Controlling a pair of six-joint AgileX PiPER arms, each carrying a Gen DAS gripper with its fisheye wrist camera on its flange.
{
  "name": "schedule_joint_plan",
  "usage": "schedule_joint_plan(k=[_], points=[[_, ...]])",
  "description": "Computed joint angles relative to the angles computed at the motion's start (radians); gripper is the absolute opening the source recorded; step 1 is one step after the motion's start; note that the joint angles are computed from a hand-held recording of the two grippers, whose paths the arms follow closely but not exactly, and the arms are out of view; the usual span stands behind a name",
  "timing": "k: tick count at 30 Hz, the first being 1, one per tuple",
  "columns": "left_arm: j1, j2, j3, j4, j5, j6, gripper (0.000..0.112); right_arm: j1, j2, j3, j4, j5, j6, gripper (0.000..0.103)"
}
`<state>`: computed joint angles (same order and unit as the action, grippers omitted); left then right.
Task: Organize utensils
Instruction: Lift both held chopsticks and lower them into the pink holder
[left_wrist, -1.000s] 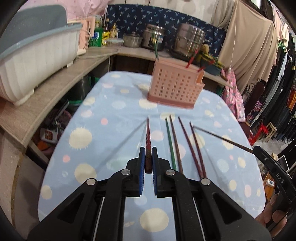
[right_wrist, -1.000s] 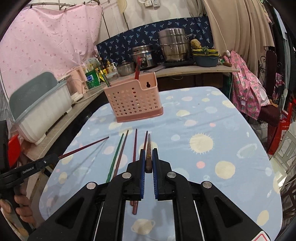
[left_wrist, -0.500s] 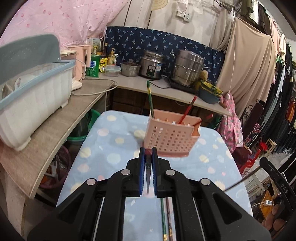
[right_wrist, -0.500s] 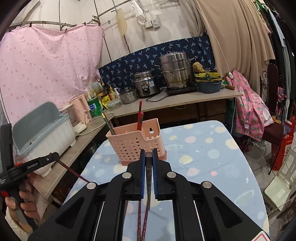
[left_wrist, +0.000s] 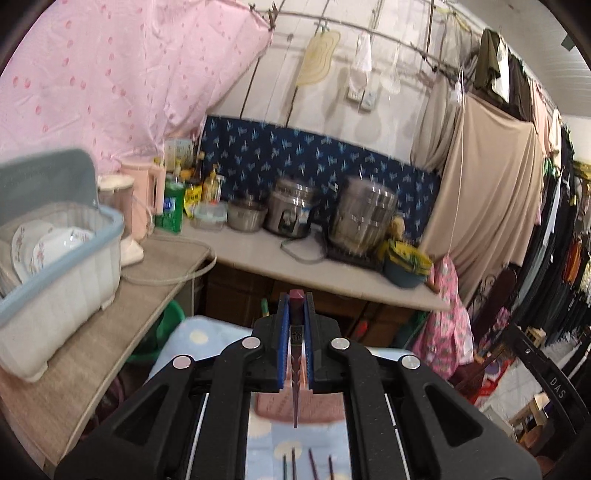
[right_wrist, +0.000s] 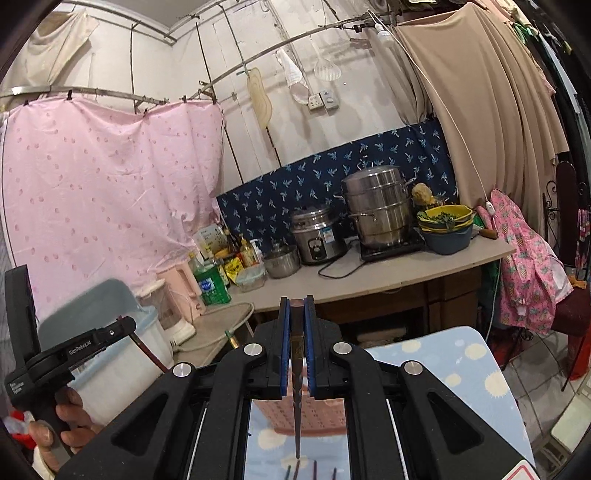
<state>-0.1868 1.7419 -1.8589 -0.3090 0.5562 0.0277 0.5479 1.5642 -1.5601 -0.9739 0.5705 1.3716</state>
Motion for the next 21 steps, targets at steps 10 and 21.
schedule_joint_plan(k=[10,21], points=[[-0.055,0.357,-0.587,0.247,0.164,-0.232,0.007,-0.116,0.261,-0.332,0.137,-0.060,-0.130,0.007],[-0.056,0.498,-0.662,0.228,0.228,-0.212,0.007,-0.164,0.391,-0.364,0.329,-0.080,-0.283,0.008]])
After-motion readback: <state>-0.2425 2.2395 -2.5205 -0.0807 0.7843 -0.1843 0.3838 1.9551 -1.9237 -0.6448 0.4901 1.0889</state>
